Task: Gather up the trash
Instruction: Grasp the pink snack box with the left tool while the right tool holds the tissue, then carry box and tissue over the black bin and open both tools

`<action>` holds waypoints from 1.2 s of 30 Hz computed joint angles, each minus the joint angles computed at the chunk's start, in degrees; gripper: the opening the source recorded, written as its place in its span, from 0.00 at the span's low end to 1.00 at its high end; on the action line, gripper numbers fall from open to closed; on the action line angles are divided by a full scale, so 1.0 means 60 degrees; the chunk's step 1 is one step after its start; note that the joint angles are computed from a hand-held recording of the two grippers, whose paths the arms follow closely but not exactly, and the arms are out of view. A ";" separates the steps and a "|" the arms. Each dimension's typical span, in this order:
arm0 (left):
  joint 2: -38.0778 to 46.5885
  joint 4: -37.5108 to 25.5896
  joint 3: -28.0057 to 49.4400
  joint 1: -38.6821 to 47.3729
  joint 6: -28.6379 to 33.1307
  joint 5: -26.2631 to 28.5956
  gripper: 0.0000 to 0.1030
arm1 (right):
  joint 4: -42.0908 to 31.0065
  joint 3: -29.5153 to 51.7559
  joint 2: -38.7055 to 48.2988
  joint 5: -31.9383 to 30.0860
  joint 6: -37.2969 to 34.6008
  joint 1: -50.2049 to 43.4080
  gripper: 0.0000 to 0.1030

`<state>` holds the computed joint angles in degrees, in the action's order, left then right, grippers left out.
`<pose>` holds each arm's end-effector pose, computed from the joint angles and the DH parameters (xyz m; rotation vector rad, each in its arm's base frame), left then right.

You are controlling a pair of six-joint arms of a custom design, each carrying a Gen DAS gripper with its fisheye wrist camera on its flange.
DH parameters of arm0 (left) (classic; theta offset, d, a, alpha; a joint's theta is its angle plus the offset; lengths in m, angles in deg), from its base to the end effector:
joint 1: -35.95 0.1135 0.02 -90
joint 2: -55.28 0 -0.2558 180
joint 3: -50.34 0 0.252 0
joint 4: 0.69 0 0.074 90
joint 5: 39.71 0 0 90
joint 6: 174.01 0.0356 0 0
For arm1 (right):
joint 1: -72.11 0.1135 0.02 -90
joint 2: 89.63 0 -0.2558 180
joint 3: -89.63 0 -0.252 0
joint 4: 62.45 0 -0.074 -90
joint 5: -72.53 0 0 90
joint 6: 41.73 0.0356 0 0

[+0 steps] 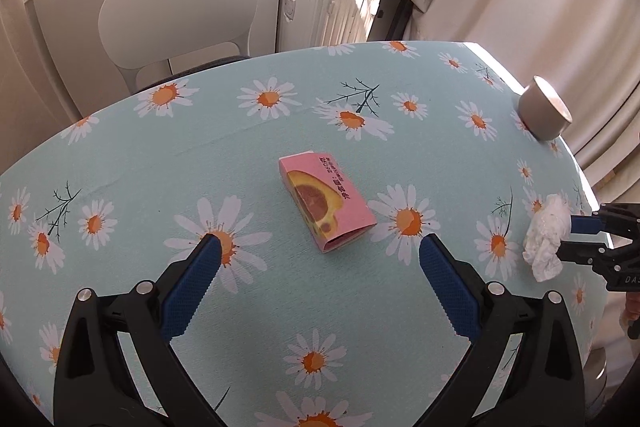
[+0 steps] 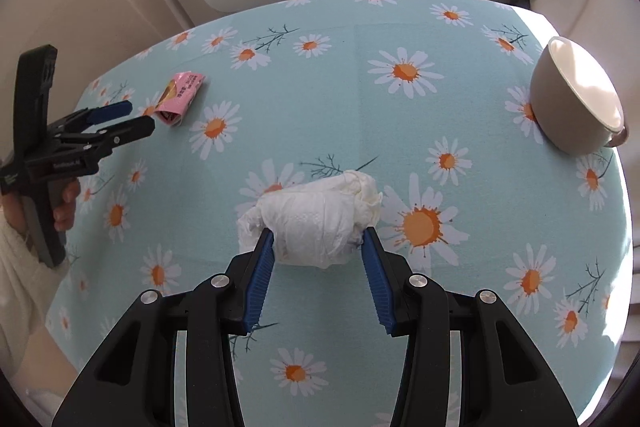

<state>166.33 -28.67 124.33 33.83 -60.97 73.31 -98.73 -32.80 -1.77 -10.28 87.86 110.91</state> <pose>0.3573 -0.0272 0.1036 0.6842 2.5251 -0.4183 0.2144 0.1667 0.1417 0.0545 2.7375 0.2255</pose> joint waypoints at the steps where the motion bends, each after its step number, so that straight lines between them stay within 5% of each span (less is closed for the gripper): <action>1: 0.0146 -0.0042 0.0154 -0.0055 -0.0062 -0.0031 0.93 | -0.0093 -0.0189 -0.0270 0.0030 0.0120 0.0008 0.40; 7: 0.0869 -0.0431 0.1026 -0.0333 -0.0392 -0.0079 0.86 | -0.0921 -0.0975 -0.1738 0.0451 0.0818 0.0152 0.40; 11: 0.1317 -0.0391 0.1399 -0.0588 -0.0344 -0.0428 0.62 | -0.1572 -0.1331 -0.2492 0.0751 0.1275 0.0337 0.40; 12: 0.1262 -0.0245 0.1314 -0.0647 -0.0248 -0.0525 0.48 | -0.1737 -0.1418 -0.2685 0.0823 0.1399 0.0405 0.40; 19: 0.0632 -0.0488 0.0915 -0.0752 0.0237 -0.0709 0.45 | -0.2760 -0.1952 -0.3931 0.1390 0.2467 0.1128 0.41; 36: -0.3454 -0.1526 -0.1437 -0.0180 0.1221 -0.0750 0.44 | -0.5590 -0.1438 -0.5558 0.3164 0.5368 0.4386 0.41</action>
<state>145.60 -37.83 115.71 32.75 -53.65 68.81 -132.28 -41.43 -35.12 8.71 120.06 137.23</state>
